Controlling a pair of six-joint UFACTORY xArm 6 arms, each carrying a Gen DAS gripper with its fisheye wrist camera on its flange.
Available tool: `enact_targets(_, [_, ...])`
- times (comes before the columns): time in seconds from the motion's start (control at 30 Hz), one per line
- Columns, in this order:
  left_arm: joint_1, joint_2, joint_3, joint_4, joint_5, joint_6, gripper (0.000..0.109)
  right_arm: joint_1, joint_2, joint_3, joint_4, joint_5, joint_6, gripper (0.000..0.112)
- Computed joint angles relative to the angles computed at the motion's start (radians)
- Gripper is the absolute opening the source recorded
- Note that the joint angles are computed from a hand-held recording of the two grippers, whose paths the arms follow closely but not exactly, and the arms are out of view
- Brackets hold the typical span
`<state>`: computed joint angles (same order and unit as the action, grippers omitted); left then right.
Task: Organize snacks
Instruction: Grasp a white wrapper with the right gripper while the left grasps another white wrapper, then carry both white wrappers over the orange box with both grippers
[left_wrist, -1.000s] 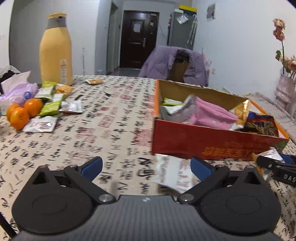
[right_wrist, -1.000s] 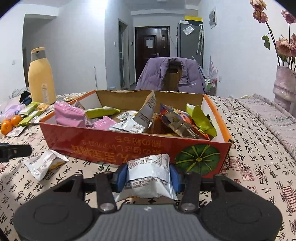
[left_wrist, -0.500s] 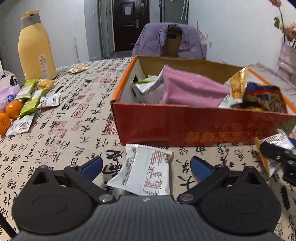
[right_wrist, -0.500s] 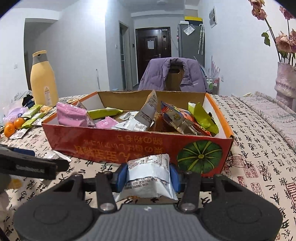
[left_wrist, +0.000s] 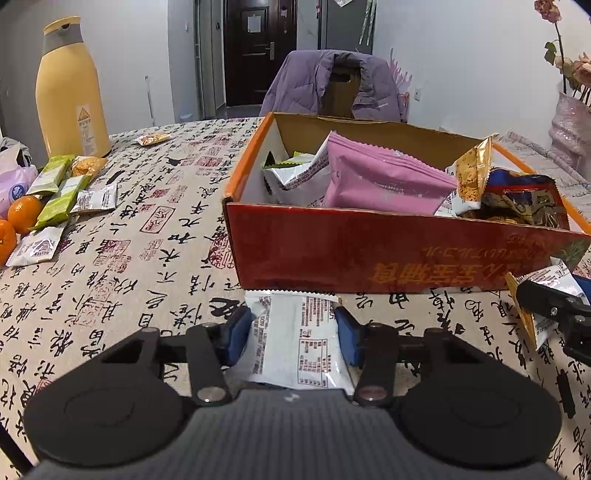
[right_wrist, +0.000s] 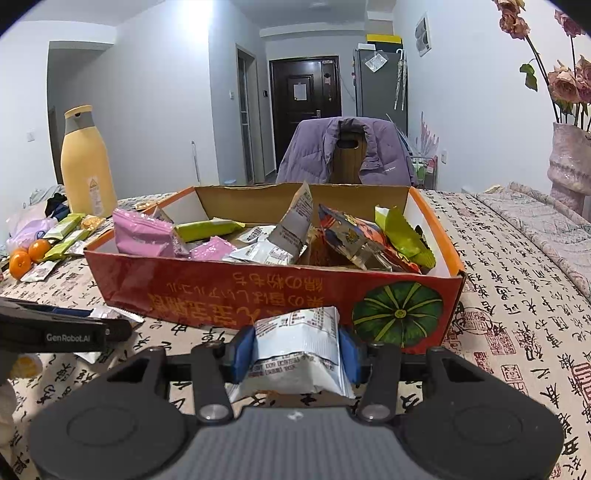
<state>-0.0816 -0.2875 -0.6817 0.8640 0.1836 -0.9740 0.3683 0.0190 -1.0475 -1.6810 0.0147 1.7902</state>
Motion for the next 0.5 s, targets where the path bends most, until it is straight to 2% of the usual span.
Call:
enact_targets(0.23, [0.002, -0.035, 0.029, 0.030, -0.016, -0.036, 0.045, 0.002, -0.001, -0.017, -0.121, -0.004, 0.122, 0.048])
enact_targets(0.37, [0.007, -0.073, 0.048, 0.104, -0.022, -0.111, 0.045, 0.005, -0.005, -0.023, -0.180, -0.001, 0.181, 0.048])
enact_targets(0.5, [0.016, -0.120, 0.069, 0.181, -0.039, -0.186, 0.045, 0.017, -0.015, -0.037, -0.330, 0.006, 0.338, 0.048])
